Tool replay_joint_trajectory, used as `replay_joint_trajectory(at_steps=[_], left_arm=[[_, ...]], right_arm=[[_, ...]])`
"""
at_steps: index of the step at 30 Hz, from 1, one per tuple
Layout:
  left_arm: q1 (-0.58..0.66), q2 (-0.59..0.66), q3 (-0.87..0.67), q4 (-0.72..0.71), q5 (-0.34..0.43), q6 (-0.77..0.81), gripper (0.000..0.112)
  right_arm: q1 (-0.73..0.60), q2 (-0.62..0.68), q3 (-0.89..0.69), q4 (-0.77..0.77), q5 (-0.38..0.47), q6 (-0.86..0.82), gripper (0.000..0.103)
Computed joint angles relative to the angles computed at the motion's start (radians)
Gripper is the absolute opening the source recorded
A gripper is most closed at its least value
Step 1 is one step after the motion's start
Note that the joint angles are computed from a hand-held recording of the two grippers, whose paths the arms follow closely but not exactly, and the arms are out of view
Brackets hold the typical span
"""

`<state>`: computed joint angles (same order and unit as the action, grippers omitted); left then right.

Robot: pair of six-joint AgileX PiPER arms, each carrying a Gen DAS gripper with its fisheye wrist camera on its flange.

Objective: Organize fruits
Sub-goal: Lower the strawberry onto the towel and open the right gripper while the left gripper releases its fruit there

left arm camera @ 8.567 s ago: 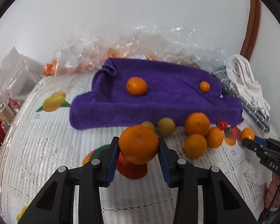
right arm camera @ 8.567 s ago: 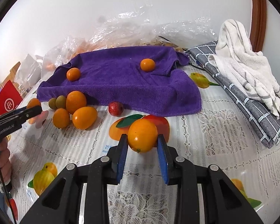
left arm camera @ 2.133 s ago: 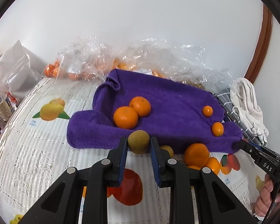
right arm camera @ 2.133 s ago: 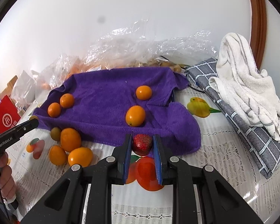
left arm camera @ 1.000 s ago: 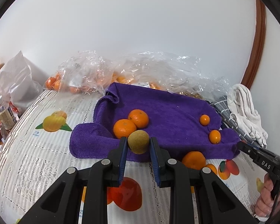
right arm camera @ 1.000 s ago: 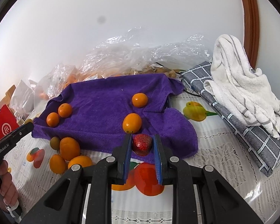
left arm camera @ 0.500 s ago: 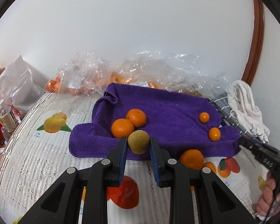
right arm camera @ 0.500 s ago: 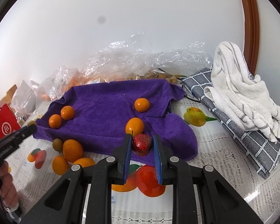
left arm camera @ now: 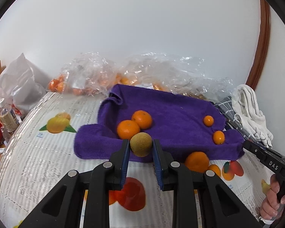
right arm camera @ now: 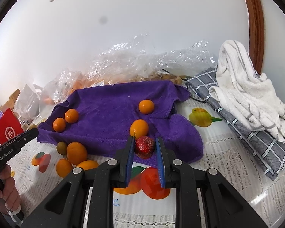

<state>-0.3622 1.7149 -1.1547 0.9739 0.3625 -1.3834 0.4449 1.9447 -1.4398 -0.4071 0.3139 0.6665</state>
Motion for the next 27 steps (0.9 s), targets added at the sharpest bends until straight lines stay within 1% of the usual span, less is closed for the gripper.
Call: replay_joint_trajectory(at_steps=[1,3,4,5,6,7,8,9,10,12,13,15,17,18,20,21,22,24,27], left_arm=[[0.006,-0.003,-0.003,-0.016,0.006,0.013,0.023],[0.028,-0.006,-0.023,-0.107,0.009,0.098,0.023],[0.032,-0.011,-0.024,-0.103,0.009,0.091,0.023],[0.036,-0.014,-0.037,-0.122,0.021,0.113,0.023],[0.042,-0.016,-0.056,-0.178,0.031,0.175,0.023],[0.053,-0.021,-0.074,-0.255,0.025,0.264,0.023],[0.060,-0.025,-0.088,-0.299,0.022,0.318,0.023],[0.061,-0.023,-0.116,-0.329,0.037,0.367,0.023],[0.060,-0.015,-0.143,-0.349,0.055,0.403,0.023],[0.060,0.012,-0.204,-0.402,0.097,0.469,0.023],[0.063,0.039,-0.253,-0.458,0.133,0.528,0.023],[0.078,0.087,-0.326,-0.563,0.167,0.623,0.023],[0.084,0.125,-0.373,-0.595,0.184,0.643,0.023],[0.087,0.151,-0.408,-0.626,0.203,0.671,0.023],[0.092,0.202,-0.467,-0.682,0.231,0.727,0.023],[0.093,0.236,-0.509,-0.709,0.256,0.756,0.023],[0.094,0.255,-0.532,-0.727,0.271,0.774,0.023],[0.096,0.312,-0.600,-0.780,0.319,0.827,0.023],[0.093,0.362,-0.653,-0.803,0.360,0.852,0.023]], right_arm=[[-0.001,0.005,-0.009,0.010,0.005,-0.012,0.022],[-0.003,0.008,-0.022,0.023,0.014,-0.023,0.022],[-0.006,0.009,-0.028,0.044,0.019,-0.041,0.022],[-0.009,0.012,-0.048,0.091,0.040,-0.089,0.022],[-0.009,0.014,-0.064,0.108,0.055,-0.116,0.022],[-0.006,0.017,-0.085,0.096,0.075,-0.120,0.022],[0.005,0.029,-0.127,0.044,0.121,-0.095,0.022],[0.009,0.040,-0.162,0.033,0.149,-0.105,0.022],[0.008,0.047,-0.184,0.041,0.160,-0.128,0.022],[-0.003,0.082,-0.265,0.102,0.200,-0.206,0.022],[-0.013,0.108,-0.317,0.151,0.224,-0.256,0.022],[-0.025,0.157,-0.404,0.191,0.263,-0.301,0.022],[-0.040,0.221,-0.507,0.238,0.309,-0.349,0.022],[-0.051,0.260,-0.570,0.281,0.340,-0.381,0.022],[-0.080,0.360,-0.738,0.393,0.446,-0.438,0.022],[-0.088,0.393,-0.790,0.422,0.475,-0.447,0.022],[-0.091,0.429,-0.845,0.436,0.503,-0.447,0.022],[-0.082,0.507,-0.980,0.392,0.582,-0.424,0.022],[-0.073,0.587,-1.115,0.361,0.660,-0.423,0.022]])
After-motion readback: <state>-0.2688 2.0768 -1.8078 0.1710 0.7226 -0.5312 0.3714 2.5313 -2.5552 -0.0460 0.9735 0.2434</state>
